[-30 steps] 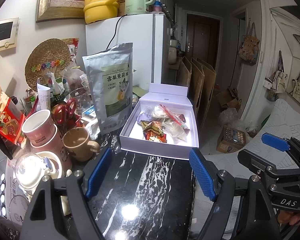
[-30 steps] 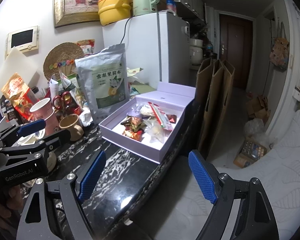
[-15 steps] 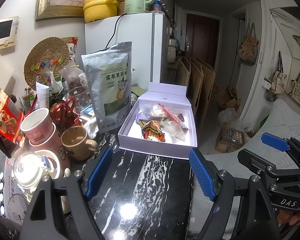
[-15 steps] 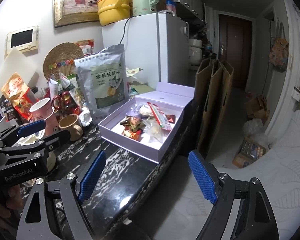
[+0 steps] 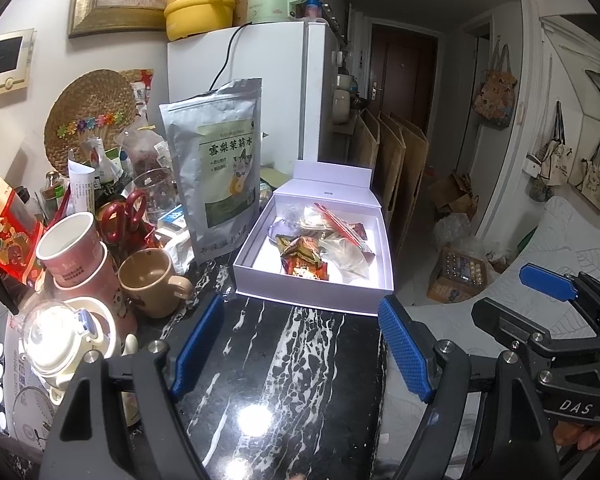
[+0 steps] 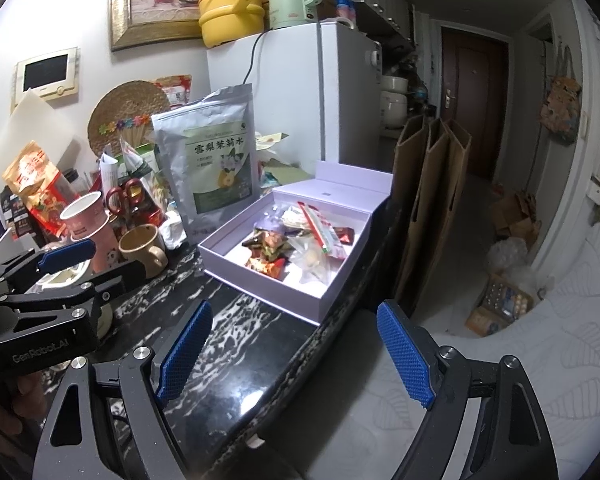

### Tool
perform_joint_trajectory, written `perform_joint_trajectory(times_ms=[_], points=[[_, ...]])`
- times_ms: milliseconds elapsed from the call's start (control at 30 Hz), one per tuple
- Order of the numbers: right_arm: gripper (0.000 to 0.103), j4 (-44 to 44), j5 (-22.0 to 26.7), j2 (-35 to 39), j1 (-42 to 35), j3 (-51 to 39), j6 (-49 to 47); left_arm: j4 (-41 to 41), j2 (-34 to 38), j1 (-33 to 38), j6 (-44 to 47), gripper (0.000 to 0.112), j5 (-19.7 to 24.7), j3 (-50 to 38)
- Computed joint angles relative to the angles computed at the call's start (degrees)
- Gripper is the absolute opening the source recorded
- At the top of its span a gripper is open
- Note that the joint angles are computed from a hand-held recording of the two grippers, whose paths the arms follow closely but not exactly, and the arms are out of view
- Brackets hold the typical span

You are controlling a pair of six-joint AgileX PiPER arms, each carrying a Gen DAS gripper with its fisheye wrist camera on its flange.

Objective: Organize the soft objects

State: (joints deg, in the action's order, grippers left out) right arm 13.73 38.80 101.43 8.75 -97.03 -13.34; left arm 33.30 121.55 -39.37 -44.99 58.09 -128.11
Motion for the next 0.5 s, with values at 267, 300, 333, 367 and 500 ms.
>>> perform_joint_trajectory(times_ms=[267, 300, 333, 367, 500], points=[[0.086, -1.02, -0.13, 0.66, 0.19, -0.43, 0.98, -0.06, 0.74, -0.17, 0.24, 0.079, -0.15, -0.47], [0.086, -0.89, -0.25, 0.59, 0.06, -0.25, 0.81, 0.44, 0.81, -0.26, 0.02, 0.079, -0.03, -0.48], [0.086, -1.20, -0.30, 0.58, 0.03, -0.17, 1.01, 0.76, 0.85, -0.30, 0.00, 0.079, 0.14, -0.50], [0.086, -1.44, -0.39, 0.55, 0.02, -0.07, 1.19, 1.22, 1.10, -0.45, -0.20, 0.079, 0.60, -0.84], [0.086, -0.97, -0.47, 0.53, -0.15, 0.23, 0.84, 0.01, 1.87, -0.26, 0.45, 0.079, 1.57, -2.05]])
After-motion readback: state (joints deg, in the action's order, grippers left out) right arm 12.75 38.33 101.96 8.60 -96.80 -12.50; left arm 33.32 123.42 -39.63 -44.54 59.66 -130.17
